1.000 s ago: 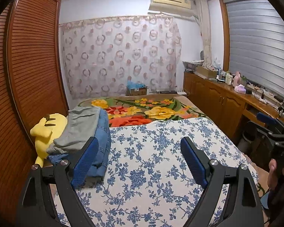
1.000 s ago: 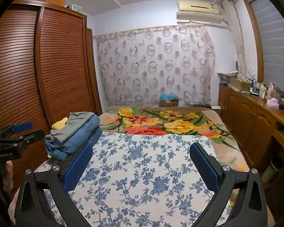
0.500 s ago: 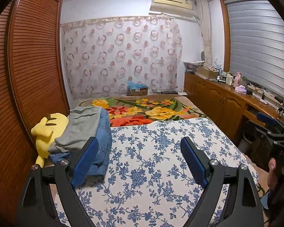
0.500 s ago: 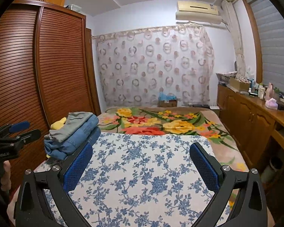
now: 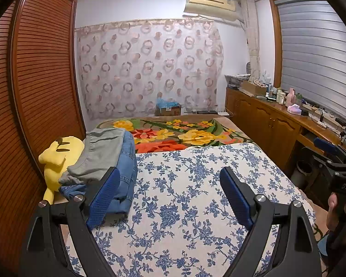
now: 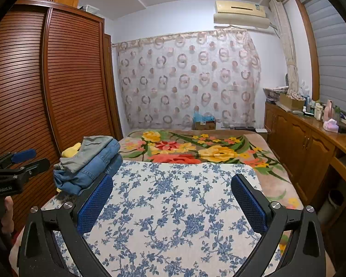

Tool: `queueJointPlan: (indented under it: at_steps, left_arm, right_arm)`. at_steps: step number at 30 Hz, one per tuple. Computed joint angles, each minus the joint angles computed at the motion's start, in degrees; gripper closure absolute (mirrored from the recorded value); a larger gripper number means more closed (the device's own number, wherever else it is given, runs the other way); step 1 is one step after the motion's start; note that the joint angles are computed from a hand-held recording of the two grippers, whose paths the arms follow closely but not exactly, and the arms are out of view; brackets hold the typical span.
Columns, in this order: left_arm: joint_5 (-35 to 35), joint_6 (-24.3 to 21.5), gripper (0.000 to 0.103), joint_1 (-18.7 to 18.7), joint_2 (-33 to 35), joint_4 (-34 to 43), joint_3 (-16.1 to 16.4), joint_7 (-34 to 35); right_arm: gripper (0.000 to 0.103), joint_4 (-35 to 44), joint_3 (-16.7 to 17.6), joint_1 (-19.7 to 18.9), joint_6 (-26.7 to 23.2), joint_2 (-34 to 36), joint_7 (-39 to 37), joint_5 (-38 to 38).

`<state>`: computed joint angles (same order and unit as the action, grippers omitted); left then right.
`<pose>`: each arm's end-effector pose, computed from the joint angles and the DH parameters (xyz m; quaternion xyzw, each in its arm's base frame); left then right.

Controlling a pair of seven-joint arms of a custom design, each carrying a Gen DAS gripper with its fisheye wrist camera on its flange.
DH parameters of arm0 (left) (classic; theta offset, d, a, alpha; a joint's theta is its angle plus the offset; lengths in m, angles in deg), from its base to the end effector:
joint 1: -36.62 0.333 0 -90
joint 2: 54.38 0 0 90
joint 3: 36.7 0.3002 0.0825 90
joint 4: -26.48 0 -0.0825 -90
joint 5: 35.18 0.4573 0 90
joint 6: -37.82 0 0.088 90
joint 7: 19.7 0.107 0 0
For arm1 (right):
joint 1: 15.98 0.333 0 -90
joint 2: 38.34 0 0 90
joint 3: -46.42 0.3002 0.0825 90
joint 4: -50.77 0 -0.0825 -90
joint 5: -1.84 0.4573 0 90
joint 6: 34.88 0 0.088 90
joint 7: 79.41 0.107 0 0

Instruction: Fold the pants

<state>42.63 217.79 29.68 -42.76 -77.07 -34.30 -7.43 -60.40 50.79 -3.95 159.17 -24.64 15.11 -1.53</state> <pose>0.6858 -0.1424 0.4613 -0.5705 0.6222 -0.3911 0.3666 0.6753 0.2017 0.4560 -0.6524 0.5017 -0.3249 0.4658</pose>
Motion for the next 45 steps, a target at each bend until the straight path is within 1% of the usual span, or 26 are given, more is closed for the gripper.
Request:
queueJointPlan:
  at_steps: [17, 32, 45]
  left_arm:
    - [-0.63, 0.08, 0.014, 0.13, -0.16, -0.23, -0.10, 0.68]
    - [0.75, 0.11, 0.014, 0.03, -0.25, -0.26, 0.10, -0.76]
    - [1.22, 0.02, 0.014, 0.60, -0.38, -0.35, -0.51, -1.11]
  right_arm:
    - [0.001, -0.03, 0.20, -0.20, 0.21, 0.12, -0.01, -0.12]
    - [0.001, -0.06, 0.28, -0.37, 0.51, 0.24, 0.31, -0.57]
    - [0.001, -0.01, 0.58, -0.80, 0.59, 0.35, 0.59, -1.09]
